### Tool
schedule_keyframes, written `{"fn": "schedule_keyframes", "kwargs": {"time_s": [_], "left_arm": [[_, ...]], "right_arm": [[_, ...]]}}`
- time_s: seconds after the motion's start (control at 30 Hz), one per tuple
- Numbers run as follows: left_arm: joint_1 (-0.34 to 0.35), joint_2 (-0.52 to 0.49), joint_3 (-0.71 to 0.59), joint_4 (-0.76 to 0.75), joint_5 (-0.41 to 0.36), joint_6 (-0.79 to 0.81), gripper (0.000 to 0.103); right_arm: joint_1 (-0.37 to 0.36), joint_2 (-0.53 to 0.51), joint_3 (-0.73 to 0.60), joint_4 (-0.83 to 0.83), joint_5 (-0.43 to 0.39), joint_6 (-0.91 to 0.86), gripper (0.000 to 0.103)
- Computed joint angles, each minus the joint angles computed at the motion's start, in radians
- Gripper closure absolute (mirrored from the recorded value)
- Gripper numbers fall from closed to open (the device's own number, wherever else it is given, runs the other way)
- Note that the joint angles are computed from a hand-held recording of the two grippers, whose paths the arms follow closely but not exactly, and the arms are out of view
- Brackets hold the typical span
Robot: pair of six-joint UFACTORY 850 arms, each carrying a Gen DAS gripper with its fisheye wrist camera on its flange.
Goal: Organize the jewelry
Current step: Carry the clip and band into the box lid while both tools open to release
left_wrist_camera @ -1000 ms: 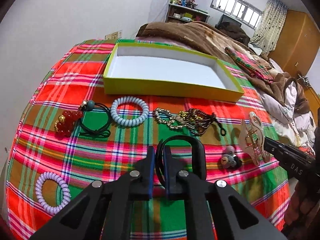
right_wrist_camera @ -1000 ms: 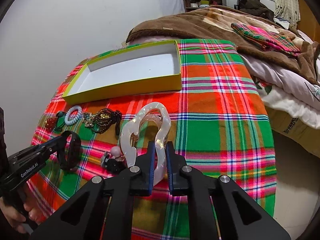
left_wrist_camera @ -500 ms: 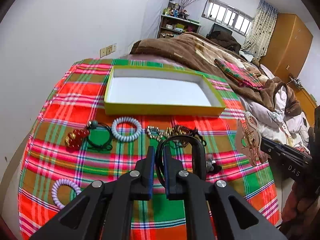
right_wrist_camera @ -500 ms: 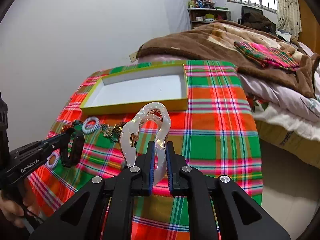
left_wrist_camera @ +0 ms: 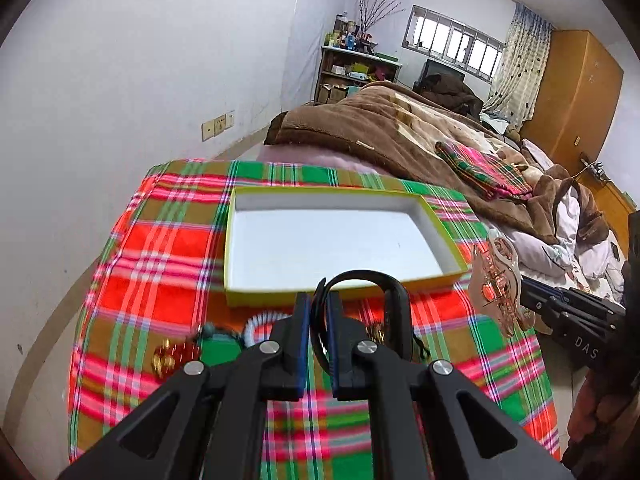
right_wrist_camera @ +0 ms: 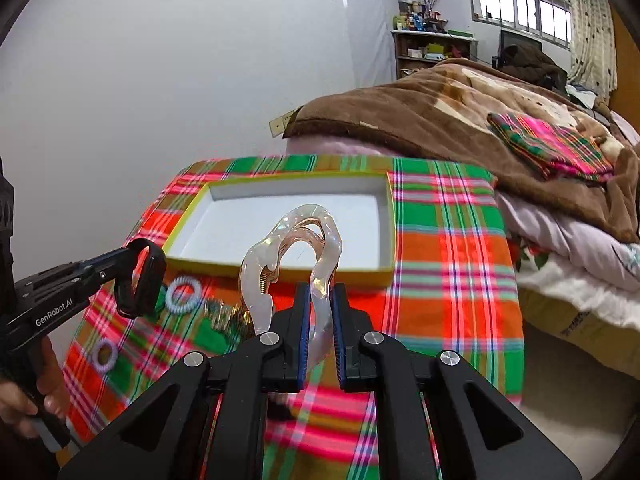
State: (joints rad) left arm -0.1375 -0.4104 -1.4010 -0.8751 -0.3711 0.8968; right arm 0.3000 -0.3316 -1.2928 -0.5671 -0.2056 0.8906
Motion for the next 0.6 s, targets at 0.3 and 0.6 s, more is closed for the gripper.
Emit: {"fn": "schedule_keyframes", "kwargs": {"time_s": [0.3, 0.6], "left_arm": [[-0.004, -0.139, -0.177, 0.085, -0.035, -0.086, 0.094], [-0.012, -0.268, -0.325, 0.212, -0.048, -0.216, 0.094]], "right_arm": [[-0.045, -0.129, -0.154, 0.241, -0.028, -0.274, 0.092], [-0.075, -0.265, -0.299, 0.398, -0.086, -0.44, 0.092]]}}
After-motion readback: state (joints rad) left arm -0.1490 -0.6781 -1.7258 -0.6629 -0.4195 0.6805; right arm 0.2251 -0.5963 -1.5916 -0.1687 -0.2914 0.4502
